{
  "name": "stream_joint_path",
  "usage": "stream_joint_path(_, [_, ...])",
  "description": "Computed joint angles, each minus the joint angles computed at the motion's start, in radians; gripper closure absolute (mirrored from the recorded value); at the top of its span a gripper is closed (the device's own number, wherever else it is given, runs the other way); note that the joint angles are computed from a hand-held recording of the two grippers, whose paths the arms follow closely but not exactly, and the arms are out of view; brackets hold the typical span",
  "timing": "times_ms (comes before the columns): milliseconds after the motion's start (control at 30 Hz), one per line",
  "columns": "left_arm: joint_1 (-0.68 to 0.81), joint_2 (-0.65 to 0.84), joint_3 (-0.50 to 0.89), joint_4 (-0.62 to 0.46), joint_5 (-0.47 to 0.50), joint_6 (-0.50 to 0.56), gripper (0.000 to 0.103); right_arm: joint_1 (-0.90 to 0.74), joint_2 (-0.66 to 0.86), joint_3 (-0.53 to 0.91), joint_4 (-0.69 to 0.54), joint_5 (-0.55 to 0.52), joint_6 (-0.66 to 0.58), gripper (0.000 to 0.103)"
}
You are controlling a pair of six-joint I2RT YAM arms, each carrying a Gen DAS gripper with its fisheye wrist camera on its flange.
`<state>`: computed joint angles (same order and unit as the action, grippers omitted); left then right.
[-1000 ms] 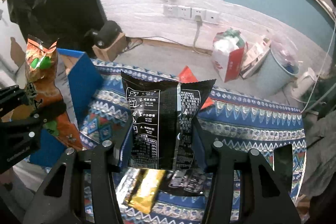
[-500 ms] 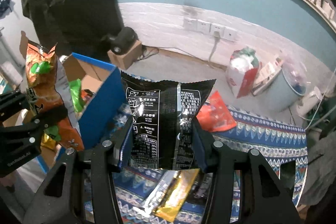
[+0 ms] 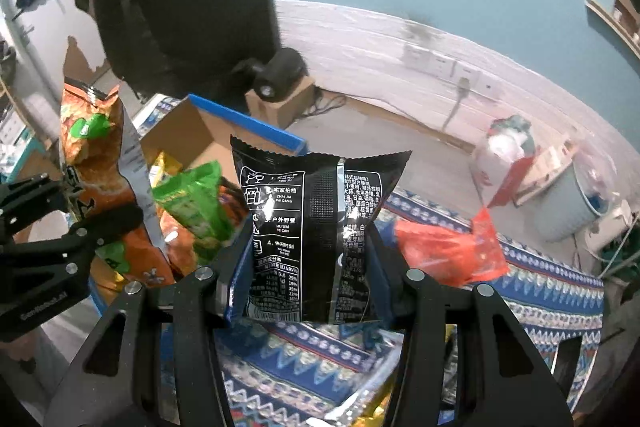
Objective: Organize snacks
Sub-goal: 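Carry the chip bag and black bag over the cardboard box, then open the left tool to drop the chip bag while the right releases the black bag into the box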
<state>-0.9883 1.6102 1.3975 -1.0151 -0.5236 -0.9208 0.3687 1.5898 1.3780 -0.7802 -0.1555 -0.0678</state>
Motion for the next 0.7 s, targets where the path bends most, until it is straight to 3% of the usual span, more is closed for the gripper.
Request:
stream_joint_path(467, [0.099,-0.156,-0.173,-0.039,-0.002,-0.014,0.067,0.148,0.155,0.142,-0.006,0.025,0.068,0.053])
stream_joint_path(700, [0.166,-0.229,-0.259,-0.02,0.049,-0.019,0.067,0.205,0.214,0.214,-0.02,0.022,0.092,0.053])
